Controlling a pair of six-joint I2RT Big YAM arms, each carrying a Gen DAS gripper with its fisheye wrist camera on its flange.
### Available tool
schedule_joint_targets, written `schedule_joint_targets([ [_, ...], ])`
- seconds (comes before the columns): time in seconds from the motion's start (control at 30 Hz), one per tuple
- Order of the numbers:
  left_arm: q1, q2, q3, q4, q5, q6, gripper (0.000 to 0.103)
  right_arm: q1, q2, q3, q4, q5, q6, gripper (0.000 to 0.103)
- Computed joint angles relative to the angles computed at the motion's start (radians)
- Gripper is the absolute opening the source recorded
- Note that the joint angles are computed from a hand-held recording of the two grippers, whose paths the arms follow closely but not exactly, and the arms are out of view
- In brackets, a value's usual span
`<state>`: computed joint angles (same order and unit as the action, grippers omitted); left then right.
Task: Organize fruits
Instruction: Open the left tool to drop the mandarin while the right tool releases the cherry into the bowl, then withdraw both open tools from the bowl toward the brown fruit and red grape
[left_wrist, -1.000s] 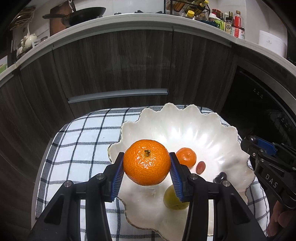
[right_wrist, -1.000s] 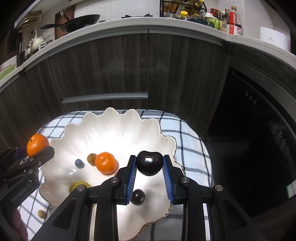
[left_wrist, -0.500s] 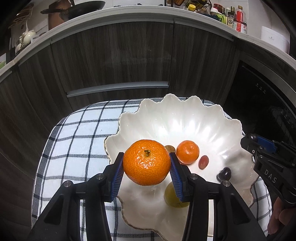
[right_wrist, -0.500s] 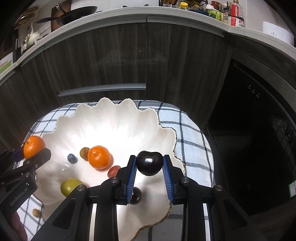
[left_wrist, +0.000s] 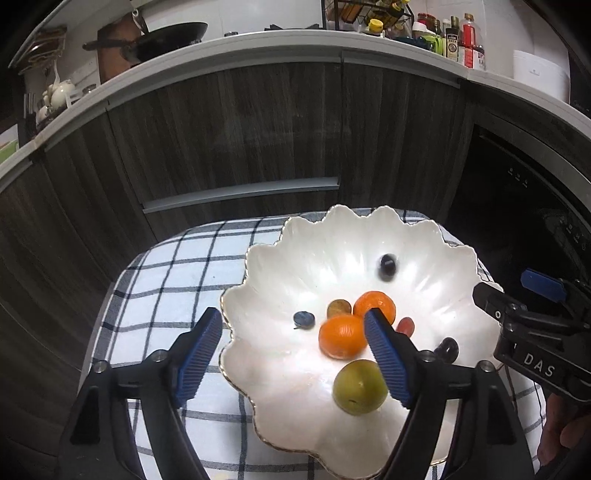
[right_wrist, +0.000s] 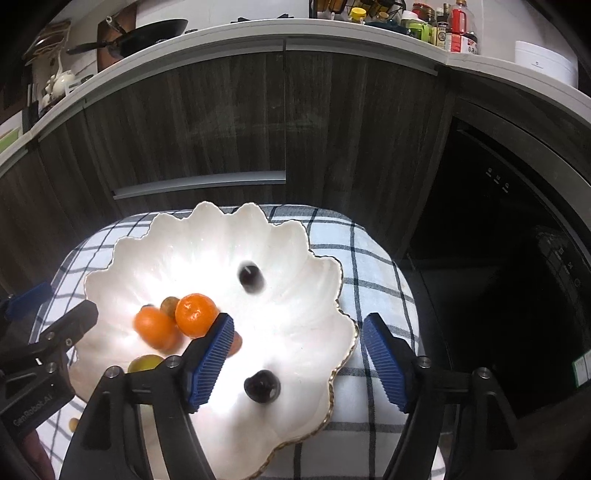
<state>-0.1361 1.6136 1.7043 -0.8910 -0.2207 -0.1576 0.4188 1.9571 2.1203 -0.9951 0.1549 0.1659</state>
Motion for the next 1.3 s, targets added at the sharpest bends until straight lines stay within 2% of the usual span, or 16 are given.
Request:
schedule_joint_targets([
  [0.2,-0.004,-0.022,-0.010,0.006,-0.022,-0.007,0.093,0.005,-0.031,-0.027,0.018,0.006,0.007,0.079],
  [0.4,-0.008,-0.056,-0.026,0.012,-0.043,-0.010,0.096,0.013,-0.061,-0.048,0.029,0.018,0.009,0.079],
  [1.3,0.000,-0.201,-0.128,0.017,-0.050,-0.034,0.096,0.063,-0.196,-0.160,0.068,0.077,0.028,0.079],
])
